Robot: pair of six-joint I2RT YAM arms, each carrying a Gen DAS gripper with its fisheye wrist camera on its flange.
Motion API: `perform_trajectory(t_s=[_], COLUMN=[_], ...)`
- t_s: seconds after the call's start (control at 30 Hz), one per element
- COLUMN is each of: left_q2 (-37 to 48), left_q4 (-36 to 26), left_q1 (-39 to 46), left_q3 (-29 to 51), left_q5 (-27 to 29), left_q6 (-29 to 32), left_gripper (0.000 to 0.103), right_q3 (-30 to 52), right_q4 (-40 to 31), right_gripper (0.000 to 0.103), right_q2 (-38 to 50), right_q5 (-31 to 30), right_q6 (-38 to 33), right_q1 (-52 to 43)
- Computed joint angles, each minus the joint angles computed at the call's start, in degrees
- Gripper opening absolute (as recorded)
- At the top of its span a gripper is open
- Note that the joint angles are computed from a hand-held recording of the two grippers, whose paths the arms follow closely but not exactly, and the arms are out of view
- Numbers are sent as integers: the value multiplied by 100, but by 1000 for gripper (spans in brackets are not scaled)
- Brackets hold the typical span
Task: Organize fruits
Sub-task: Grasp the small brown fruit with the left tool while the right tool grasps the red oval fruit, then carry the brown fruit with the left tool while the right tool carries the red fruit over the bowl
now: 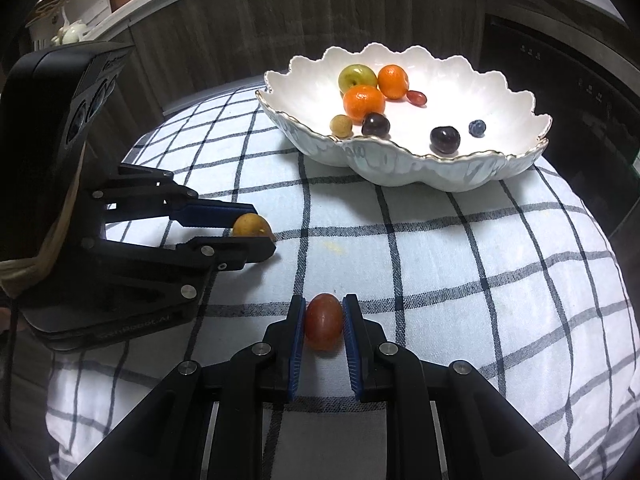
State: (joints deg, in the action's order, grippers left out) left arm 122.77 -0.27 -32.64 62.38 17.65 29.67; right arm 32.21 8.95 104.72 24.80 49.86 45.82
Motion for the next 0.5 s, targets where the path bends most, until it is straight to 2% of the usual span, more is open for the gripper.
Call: perform_trajectory(t_s=[0.37, 0.5], left_q2=[-206, -514], left_q4=[74, 212], left_q1=[-36, -65], left_q3=[-219, -500], left_q5=[-69, -191], left_q6=[-240, -589], left_gripper=[24, 24], right_q3=[-54, -104], right_q4=[7, -67], right_gripper=[20, 20], right_q2=[-96, -275], right_q5=[16, 72], right_q6=[-34, -89], right_q1=[-25, -12])
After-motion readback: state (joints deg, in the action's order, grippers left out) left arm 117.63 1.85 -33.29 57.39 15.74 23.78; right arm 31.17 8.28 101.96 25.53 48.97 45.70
